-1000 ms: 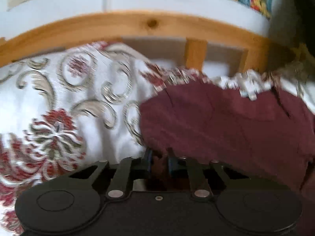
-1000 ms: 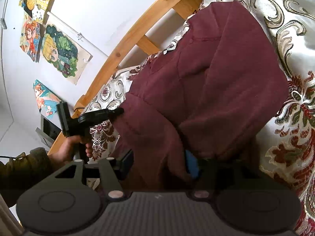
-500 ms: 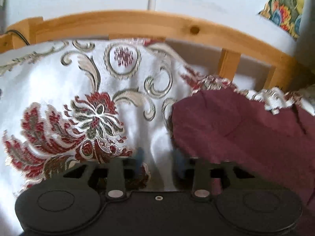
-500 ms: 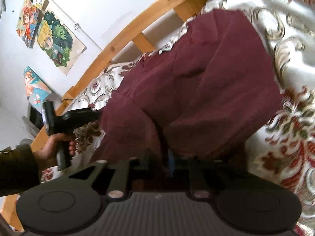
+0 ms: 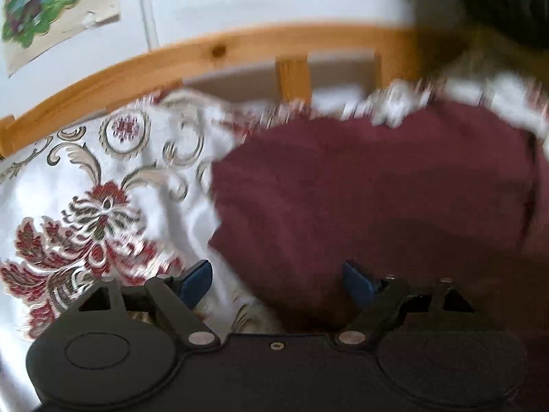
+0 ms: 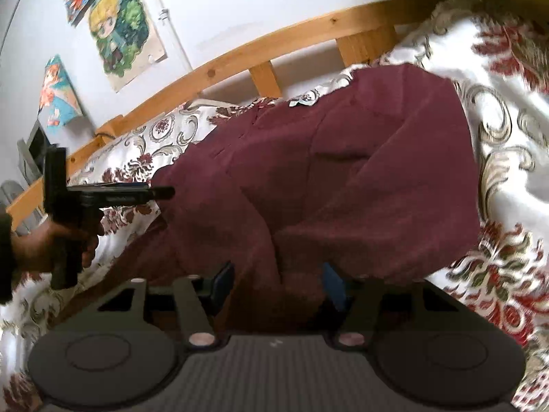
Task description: Fold small clothes
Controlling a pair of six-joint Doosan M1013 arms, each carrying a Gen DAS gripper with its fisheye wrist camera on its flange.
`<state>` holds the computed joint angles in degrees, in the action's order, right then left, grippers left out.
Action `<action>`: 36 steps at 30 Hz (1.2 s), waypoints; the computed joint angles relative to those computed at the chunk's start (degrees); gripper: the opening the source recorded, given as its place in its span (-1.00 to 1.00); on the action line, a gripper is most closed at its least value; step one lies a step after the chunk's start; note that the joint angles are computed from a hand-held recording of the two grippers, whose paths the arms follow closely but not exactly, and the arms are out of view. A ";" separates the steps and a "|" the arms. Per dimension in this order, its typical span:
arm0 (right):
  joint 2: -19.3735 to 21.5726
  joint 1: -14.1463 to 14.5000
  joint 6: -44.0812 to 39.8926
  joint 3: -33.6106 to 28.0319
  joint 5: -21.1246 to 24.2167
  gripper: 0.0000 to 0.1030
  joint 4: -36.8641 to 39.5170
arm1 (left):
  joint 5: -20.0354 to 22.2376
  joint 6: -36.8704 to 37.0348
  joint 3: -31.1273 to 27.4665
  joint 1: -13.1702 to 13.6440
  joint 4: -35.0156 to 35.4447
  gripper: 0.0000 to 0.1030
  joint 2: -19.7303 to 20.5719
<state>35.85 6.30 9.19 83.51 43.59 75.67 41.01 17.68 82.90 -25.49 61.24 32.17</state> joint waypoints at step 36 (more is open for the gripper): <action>-3.31 2.13 4.92 1.82 -8.20 0.53 -11.51 | -17.76 -5.99 17.49 -0.72 -14.83 0.79 -13.05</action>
